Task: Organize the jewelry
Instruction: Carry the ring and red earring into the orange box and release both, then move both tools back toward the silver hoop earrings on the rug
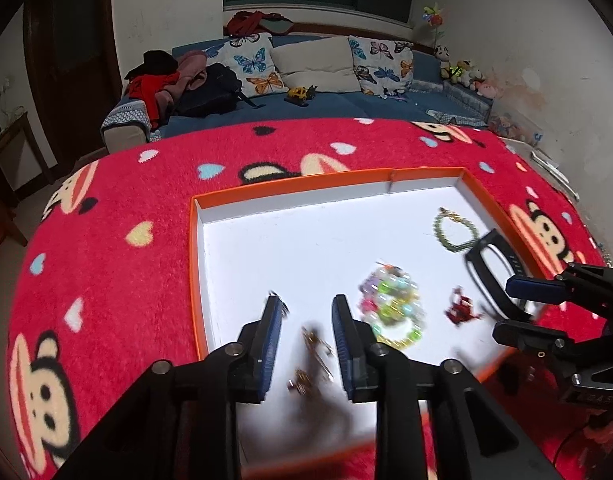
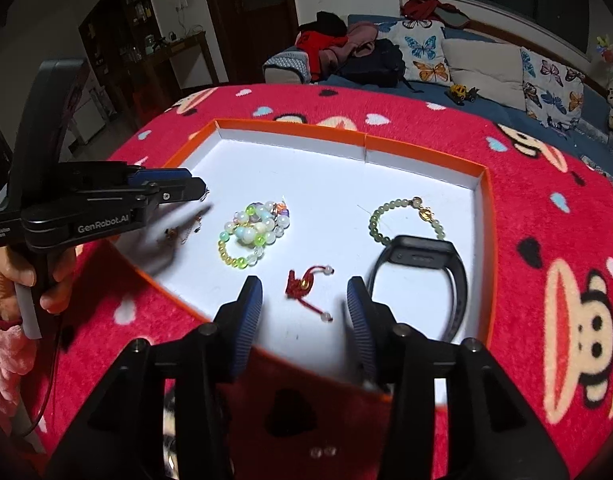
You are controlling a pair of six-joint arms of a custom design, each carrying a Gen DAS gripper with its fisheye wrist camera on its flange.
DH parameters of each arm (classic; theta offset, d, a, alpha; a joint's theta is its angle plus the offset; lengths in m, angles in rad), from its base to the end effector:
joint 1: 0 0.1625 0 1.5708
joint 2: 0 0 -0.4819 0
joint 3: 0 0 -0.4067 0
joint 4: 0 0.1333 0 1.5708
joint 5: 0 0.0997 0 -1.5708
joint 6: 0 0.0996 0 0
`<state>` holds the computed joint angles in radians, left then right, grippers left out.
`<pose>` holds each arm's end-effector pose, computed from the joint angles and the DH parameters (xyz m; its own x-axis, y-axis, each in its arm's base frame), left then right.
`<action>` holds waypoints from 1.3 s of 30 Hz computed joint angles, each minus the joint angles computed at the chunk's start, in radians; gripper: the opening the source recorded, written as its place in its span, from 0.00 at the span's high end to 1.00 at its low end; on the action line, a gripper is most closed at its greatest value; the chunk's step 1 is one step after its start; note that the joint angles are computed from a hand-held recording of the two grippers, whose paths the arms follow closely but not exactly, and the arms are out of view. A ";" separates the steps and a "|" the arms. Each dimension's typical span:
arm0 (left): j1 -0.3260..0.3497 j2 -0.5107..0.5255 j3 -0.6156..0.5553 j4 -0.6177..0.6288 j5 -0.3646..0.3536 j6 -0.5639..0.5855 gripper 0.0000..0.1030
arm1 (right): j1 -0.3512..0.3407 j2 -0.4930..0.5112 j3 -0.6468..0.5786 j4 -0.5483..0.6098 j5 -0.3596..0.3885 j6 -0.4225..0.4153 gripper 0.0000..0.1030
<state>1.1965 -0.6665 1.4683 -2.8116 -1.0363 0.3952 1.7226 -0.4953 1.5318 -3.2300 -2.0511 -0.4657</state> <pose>-0.1169 -0.8010 0.1330 -0.6849 0.4287 -0.5892 0.6443 0.7340 -0.2148 0.2017 -0.7416 0.0279 -0.7646 -0.2424 0.5973 -0.5217 0.7769 -0.3526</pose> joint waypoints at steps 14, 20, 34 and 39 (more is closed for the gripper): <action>-0.094 -0.198 0.344 -0.129 0.054 -0.092 0.63 | 0.014 -0.080 0.254 -0.122 0.027 0.039 0.47; -0.103 -0.266 0.460 -0.156 0.024 -0.158 0.63 | 0.020 -0.063 0.306 -0.144 0.032 0.047 0.40; -0.065 -0.289 0.523 -0.155 -0.027 -0.232 0.62 | 0.050 0.006 0.249 -0.159 -0.060 0.016 0.38; -0.060 -0.295 0.527 -0.160 -0.035 -0.229 0.62 | 0.060 0.020 0.239 -0.175 -0.103 -0.015 0.46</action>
